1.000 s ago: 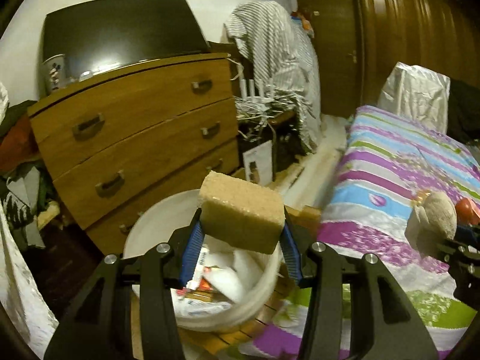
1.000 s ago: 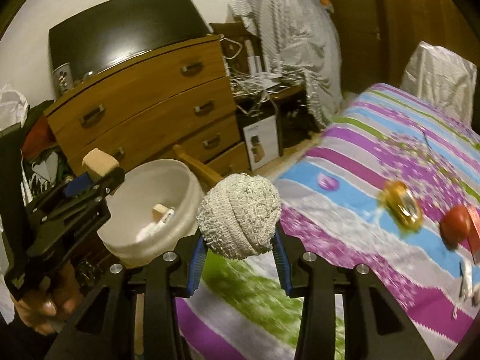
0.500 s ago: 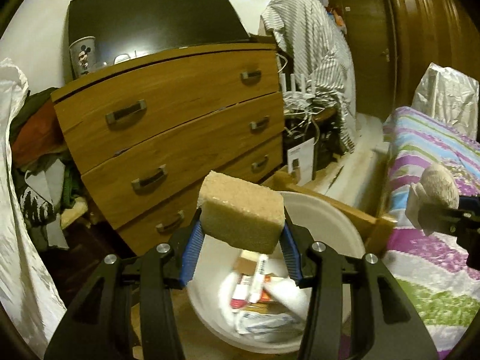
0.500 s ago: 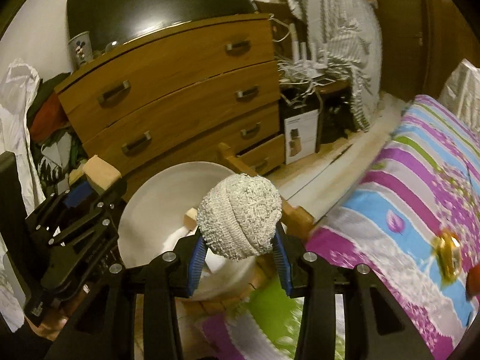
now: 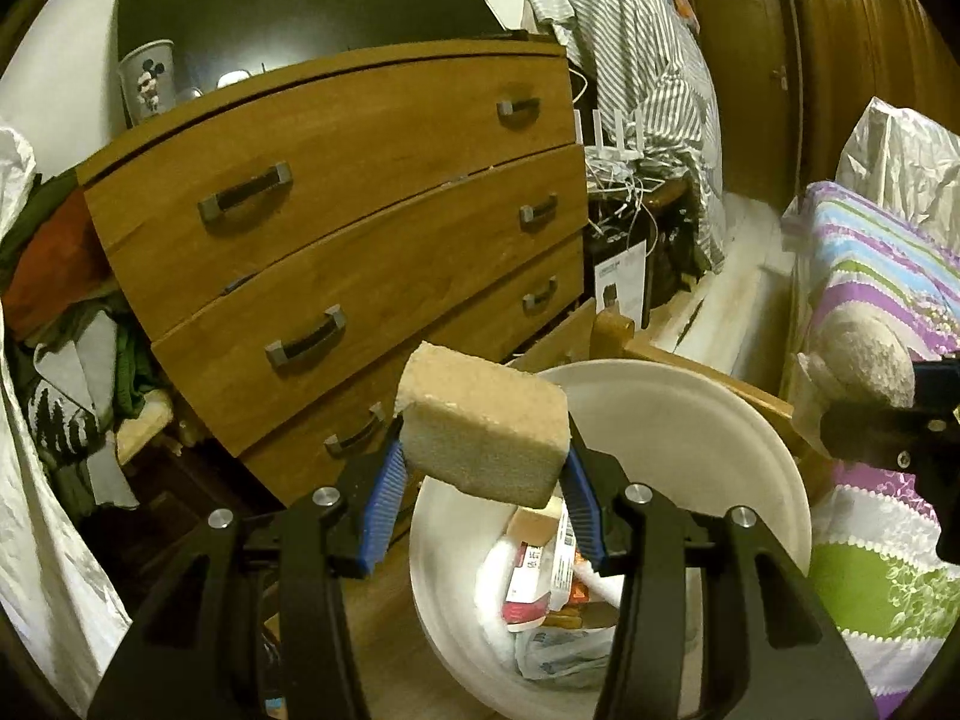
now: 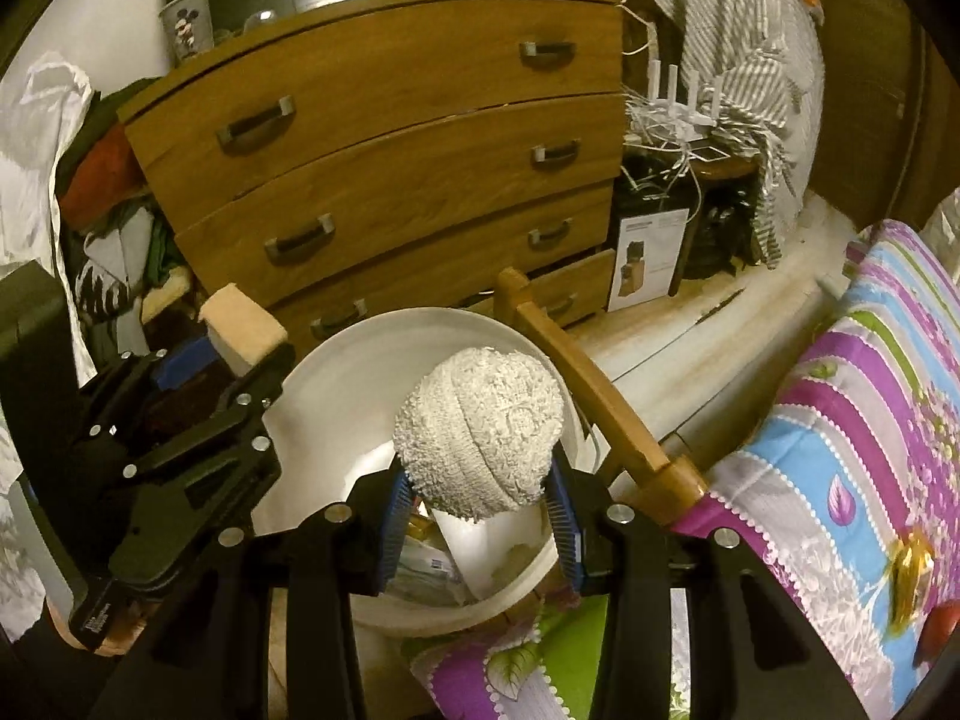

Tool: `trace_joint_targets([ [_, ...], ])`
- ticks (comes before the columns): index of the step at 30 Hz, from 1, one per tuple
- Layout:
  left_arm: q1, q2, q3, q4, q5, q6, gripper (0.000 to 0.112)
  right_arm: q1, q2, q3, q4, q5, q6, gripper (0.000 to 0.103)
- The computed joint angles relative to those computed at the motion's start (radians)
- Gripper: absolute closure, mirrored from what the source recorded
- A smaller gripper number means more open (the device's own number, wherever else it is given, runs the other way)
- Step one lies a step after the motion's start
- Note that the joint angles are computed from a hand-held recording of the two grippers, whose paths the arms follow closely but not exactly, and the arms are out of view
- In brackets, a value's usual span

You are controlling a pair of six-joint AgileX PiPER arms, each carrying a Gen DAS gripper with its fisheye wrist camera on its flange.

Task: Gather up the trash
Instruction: 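Carry the yarn ball and tan sponge over the white bucket and release both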

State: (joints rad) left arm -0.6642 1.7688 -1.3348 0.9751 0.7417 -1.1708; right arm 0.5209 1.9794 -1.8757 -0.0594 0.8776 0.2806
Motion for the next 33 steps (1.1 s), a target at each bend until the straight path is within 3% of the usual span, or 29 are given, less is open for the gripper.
trace_joint_targets([
  [11,0.056,0.022,-0.009,-0.078,-0.051,0.102,0.066,0.005,0.078,-0.121,0.013,0.076,-0.063,0.061],
  [33,0.097,0.058,-0.018,-0.153,-0.099,0.189,0.064,-0.002,0.124,-0.158,0.042,0.094,-0.119,0.061],
])
